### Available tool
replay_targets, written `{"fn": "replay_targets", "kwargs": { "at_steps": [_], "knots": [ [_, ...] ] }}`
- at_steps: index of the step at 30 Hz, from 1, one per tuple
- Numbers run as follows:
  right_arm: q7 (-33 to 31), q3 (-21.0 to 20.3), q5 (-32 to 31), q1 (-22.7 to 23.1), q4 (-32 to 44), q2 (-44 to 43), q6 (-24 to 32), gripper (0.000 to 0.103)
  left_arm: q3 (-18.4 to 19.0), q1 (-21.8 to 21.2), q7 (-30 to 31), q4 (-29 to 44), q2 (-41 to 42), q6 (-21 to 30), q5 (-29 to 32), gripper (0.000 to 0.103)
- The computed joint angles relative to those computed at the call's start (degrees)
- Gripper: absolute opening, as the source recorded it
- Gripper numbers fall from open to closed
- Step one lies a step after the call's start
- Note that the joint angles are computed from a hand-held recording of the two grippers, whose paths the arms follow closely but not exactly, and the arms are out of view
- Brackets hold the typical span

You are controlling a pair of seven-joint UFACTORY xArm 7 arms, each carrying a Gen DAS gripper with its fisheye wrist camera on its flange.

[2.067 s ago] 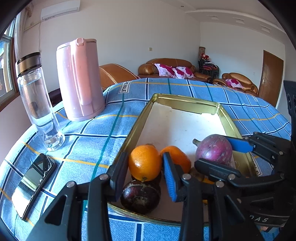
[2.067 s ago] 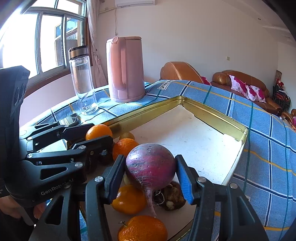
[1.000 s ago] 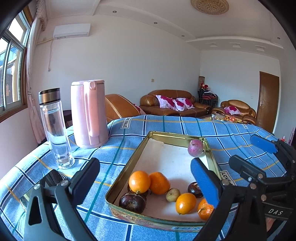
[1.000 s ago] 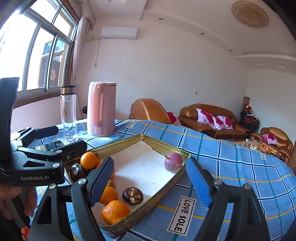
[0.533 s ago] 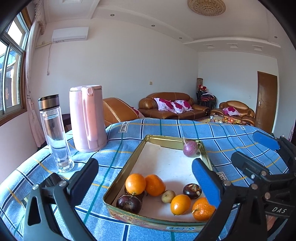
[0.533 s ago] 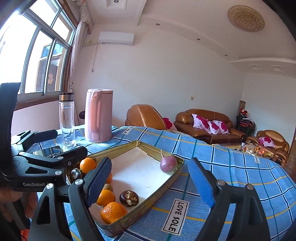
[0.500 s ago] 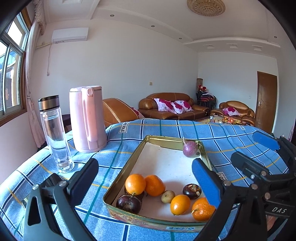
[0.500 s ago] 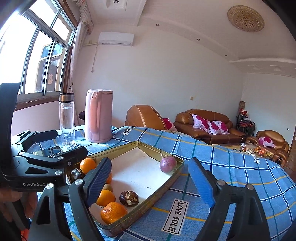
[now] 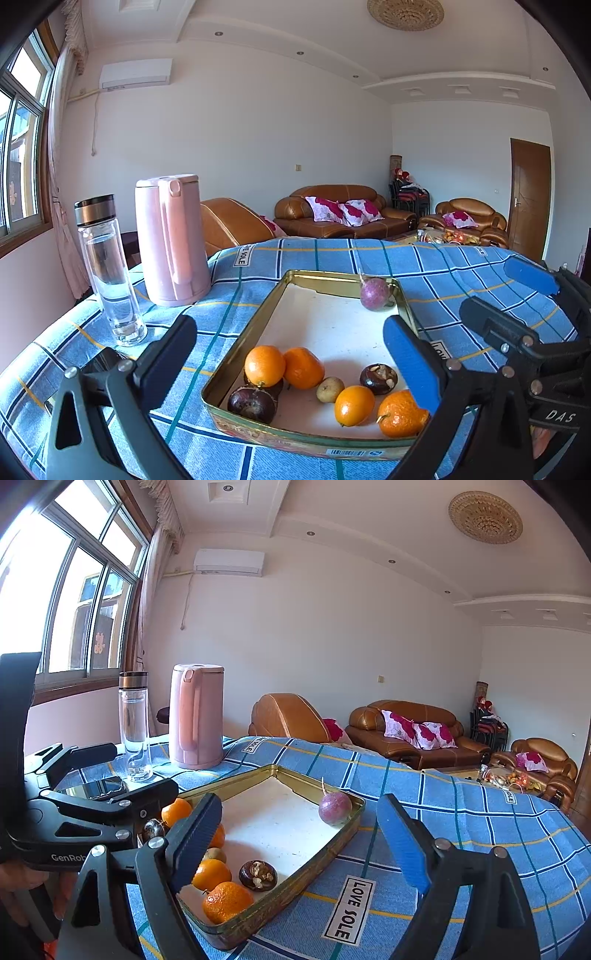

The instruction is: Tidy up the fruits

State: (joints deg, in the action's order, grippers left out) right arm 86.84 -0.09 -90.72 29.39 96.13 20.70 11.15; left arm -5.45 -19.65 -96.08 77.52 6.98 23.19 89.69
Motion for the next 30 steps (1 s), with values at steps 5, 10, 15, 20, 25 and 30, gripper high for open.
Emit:
{"fn": "replay_targets", "kwargs": {
  "at_steps": [5, 10, 15, 20, 25, 30],
  "knots": [
    [0.5, -0.1, -0.4, -0.1, -0.1, 0.0, -0.2, 0.087, -0.1, -0.2, 0.8, 0.1, 0.2, 0.2, -0.4, 0.103],
    [1.2, 0.0, -1.1, -0.1, 0.1, 0.0, -0.1, 0.087, 0.0, -0.4, 1.4, 0.4, 0.3, 0.4, -0.9, 0.103],
    [3.4, 0.5, -3.4, -0.6, -0.8, -0.9, 0.3, 0.087, -0.1, -0.6, 1.8, 0.6, 0.1, 0.1, -0.5, 0.103],
    [4.9, 1.5, -5.1, -1.5, -1.4, -1.6, 0.9, 0.087, -0.3, -1.0, 3.0, 1.0, 0.4, 0.9, -0.8, 0.103],
    [5.4, 2.3, -5.7, -2.3, -1.8, -2.0, 1.1, 0.087, -0.2, -1.6, 4.4, 1.4, 0.8, 1.6, -1.9, 0.103],
    [6.0, 2.6, -6.1, -2.7, -2.1, -2.1, 1.1, 0.087, -0.1, -2.1, 4.4, 1.5, 1.0, 2.2, -1.4, 0.103]
  ]
}}
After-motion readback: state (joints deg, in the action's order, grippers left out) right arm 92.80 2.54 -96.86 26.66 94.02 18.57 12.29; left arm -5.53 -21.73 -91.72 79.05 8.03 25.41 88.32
